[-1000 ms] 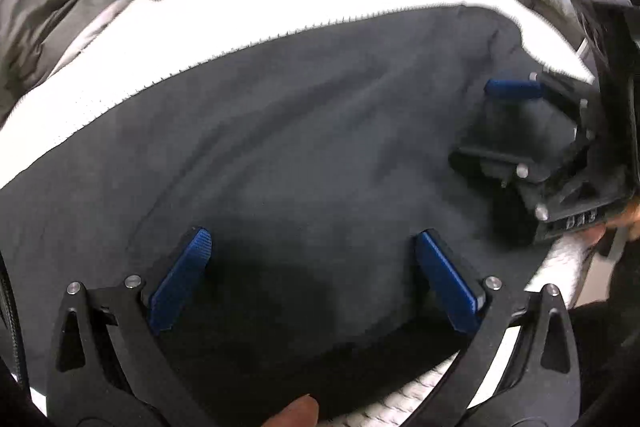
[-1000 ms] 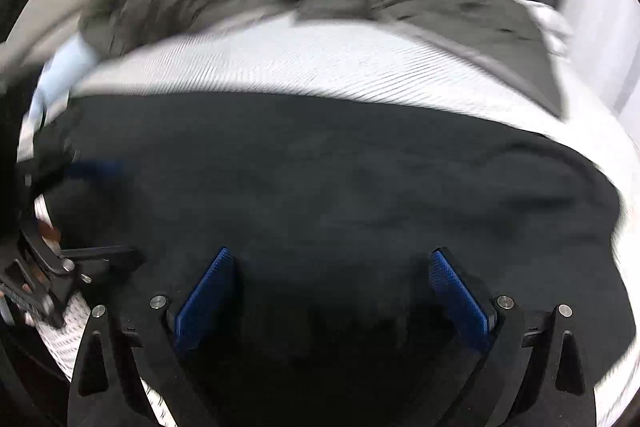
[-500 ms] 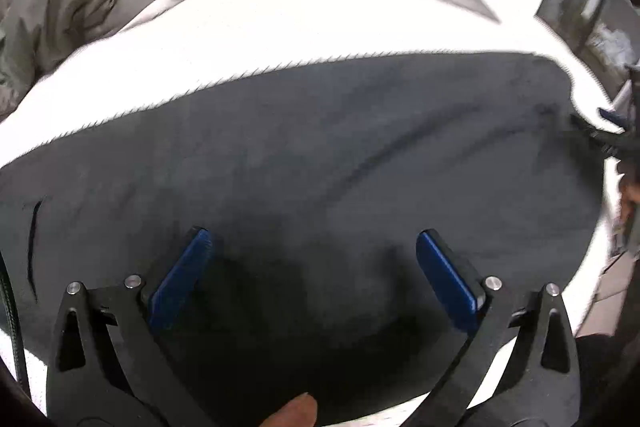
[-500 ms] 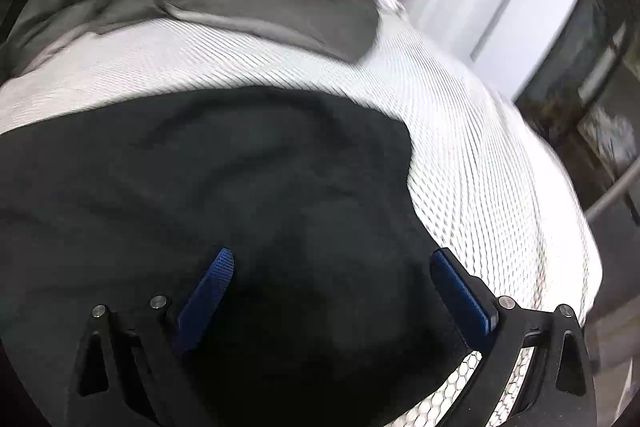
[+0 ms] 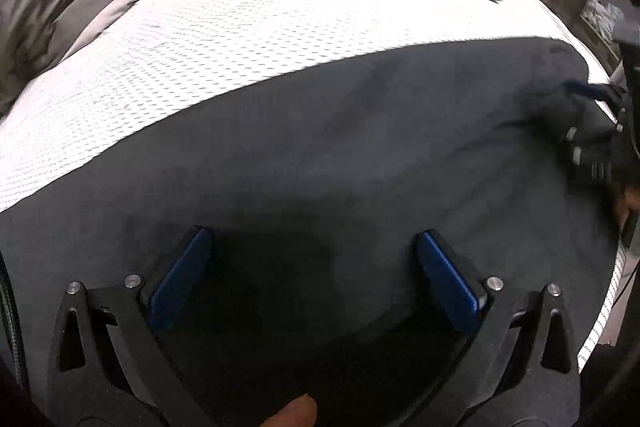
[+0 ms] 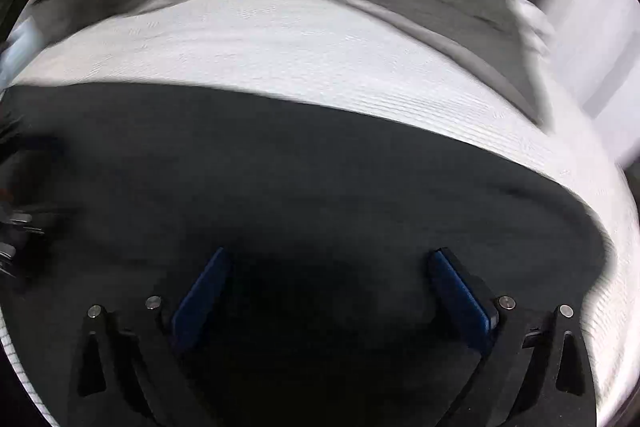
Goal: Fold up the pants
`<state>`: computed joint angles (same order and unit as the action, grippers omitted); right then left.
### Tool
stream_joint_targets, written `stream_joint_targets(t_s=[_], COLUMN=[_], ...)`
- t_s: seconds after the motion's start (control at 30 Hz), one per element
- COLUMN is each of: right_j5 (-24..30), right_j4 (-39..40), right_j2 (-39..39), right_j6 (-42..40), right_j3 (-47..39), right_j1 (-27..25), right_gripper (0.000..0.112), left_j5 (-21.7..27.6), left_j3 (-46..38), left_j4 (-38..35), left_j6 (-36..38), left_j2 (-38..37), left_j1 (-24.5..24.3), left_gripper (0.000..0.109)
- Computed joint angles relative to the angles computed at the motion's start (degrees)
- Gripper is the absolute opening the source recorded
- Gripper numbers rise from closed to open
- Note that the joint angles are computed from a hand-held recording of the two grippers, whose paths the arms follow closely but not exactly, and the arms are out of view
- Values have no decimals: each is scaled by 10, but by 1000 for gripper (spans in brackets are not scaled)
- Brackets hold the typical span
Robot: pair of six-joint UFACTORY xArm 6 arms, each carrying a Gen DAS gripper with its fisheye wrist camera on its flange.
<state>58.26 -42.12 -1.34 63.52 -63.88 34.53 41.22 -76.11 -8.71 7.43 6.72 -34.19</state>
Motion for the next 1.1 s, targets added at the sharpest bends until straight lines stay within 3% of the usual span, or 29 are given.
stream_joint_targets(t_s=[0.07,0.1,0.13,0.23,0.4,0.47,0.53,0.6,0.7,0.77,0.87,0.93,1.0,1.1], right_j5=[115,145,152,80,190,171,116,14,-85,-74,3,33,99,92], right_j4=[-34,-36,-32,-7,-35,-55,-62,-46,4,21,16,5,-4,-6], right_j2=[-34,-54,-85,-169,-157,-144,-136,-99,-24,18,45,7,-36,-94], right_j6=[50,70,97,155,156,170,175,145,56,9,-44,-15,43,106], right_j3=[27,47,79,155,102,76,62,42,-3,-32,-58,-19,15,77], right_j1=[3,-5,-17,-43,20,30,43,30,23,33,21,0,-19,-58], right_gripper=[101,101,101,101,101,101,101,101,101,101,101,101,101,102], left_j5=[5,5,6,7,-10,-23,-34,-30,-26,-13,-13,-12,-12,-21], left_j3=[1,1,0,-5,2,-4,-15,-39,-69,-80,-91,-91,-93,-90], left_j4=[-12,-9,-4,-4,-81,-79,-55,-49,-22,20,10,8,0,23], left_j6=[15,16,13,13,38,28,7,2,-2,-26,-30,-40,-37,-69], left_j2=[-1,-1,-1,-3,-26,-24,-11,14,54,69,86,86,89,88], left_j1=[12,14,15,19,20,13,2,-4,-11,-15,1,12,23,29], left_gripper=[103,103,103,103,102,102,102,102,102,102,103,103,103,103])
